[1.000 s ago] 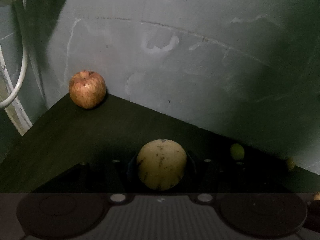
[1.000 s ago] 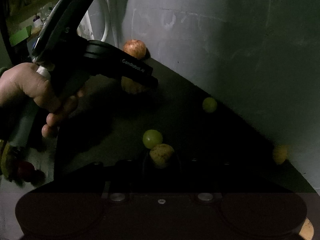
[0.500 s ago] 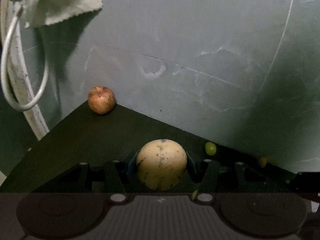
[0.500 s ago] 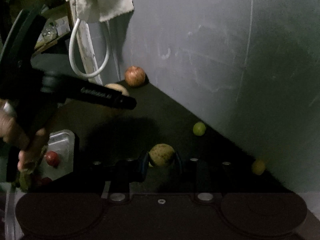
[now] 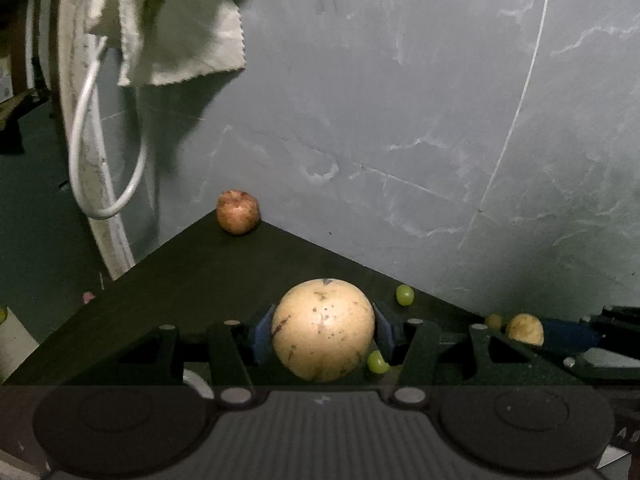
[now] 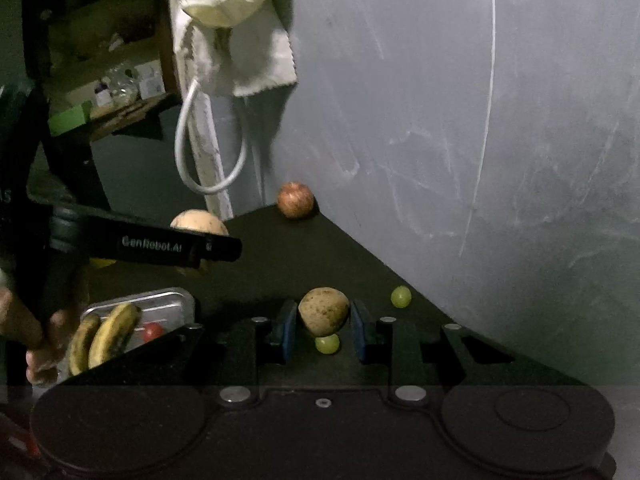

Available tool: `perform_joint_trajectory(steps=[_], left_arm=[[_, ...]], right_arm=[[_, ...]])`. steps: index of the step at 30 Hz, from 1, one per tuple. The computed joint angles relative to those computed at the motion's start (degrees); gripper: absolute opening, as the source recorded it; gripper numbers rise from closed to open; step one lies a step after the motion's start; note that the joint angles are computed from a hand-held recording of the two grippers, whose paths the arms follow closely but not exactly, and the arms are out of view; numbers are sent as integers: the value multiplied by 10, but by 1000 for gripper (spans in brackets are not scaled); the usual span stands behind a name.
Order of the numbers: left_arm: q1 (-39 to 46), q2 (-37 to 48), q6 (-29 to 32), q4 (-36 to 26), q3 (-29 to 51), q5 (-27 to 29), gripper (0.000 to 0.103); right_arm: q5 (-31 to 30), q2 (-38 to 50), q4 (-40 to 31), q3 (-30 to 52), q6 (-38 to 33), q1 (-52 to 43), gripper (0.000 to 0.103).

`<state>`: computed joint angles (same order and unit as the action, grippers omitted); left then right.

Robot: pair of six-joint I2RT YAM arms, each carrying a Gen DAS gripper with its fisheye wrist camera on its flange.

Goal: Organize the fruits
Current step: 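Close the left tool on the pale fruit while the right tool grasps the brown fruit, then carry the pale fruit in the left tool while the right tool carries the brown fruit over the tray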

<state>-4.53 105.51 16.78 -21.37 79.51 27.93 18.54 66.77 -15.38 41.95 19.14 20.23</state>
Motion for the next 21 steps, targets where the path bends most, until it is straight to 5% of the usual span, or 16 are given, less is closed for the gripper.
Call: perform_joint_trajectory(steps=[21], left_arm=[[124,-191,-5,-28,-134,31,56]], right_arm=[[71,-100,-111,65,-2,137,30]])
